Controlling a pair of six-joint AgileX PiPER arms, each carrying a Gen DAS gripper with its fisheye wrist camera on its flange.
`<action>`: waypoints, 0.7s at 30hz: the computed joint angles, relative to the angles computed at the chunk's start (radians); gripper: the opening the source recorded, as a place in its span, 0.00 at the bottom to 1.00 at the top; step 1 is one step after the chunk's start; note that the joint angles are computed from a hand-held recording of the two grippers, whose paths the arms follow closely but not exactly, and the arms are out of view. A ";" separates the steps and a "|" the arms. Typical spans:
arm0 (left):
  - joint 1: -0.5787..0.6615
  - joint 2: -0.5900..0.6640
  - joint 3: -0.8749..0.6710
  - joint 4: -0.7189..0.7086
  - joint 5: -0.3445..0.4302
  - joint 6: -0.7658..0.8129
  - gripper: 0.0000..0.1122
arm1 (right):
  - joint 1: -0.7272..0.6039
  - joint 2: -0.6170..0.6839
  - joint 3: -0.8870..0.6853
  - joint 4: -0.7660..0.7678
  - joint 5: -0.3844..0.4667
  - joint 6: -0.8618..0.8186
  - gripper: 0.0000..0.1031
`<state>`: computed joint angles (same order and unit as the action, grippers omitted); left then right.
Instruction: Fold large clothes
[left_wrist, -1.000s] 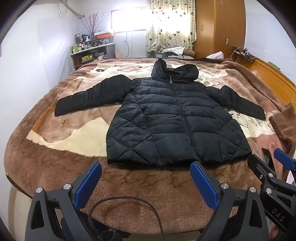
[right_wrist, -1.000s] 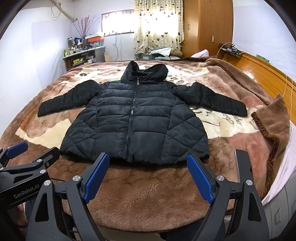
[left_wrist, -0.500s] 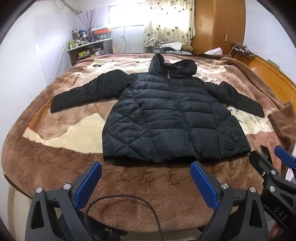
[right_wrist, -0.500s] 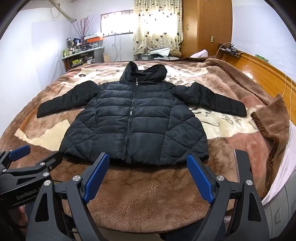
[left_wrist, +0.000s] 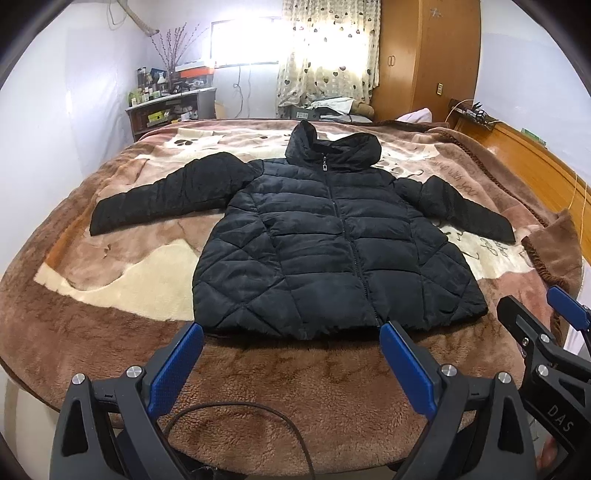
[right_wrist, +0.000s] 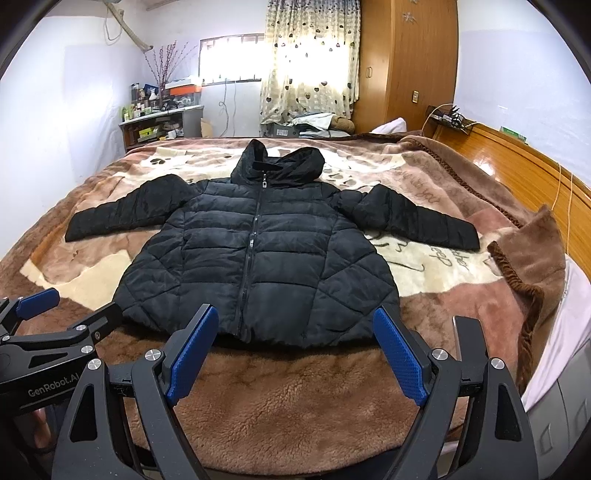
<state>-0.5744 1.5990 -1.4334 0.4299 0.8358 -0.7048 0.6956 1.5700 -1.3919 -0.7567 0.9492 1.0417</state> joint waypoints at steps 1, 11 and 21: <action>0.006 0.000 0.008 -0.001 -0.011 0.003 0.87 | -0.003 0.000 0.001 0.004 -0.004 -0.001 0.84; 0.025 0.005 0.002 -0.045 -0.028 0.043 0.87 | -0.009 0.002 -0.001 0.015 -0.007 -0.006 0.84; 0.021 0.006 -0.009 -0.002 -0.026 0.019 0.87 | -0.016 0.004 -0.004 0.021 -0.014 -0.011 0.84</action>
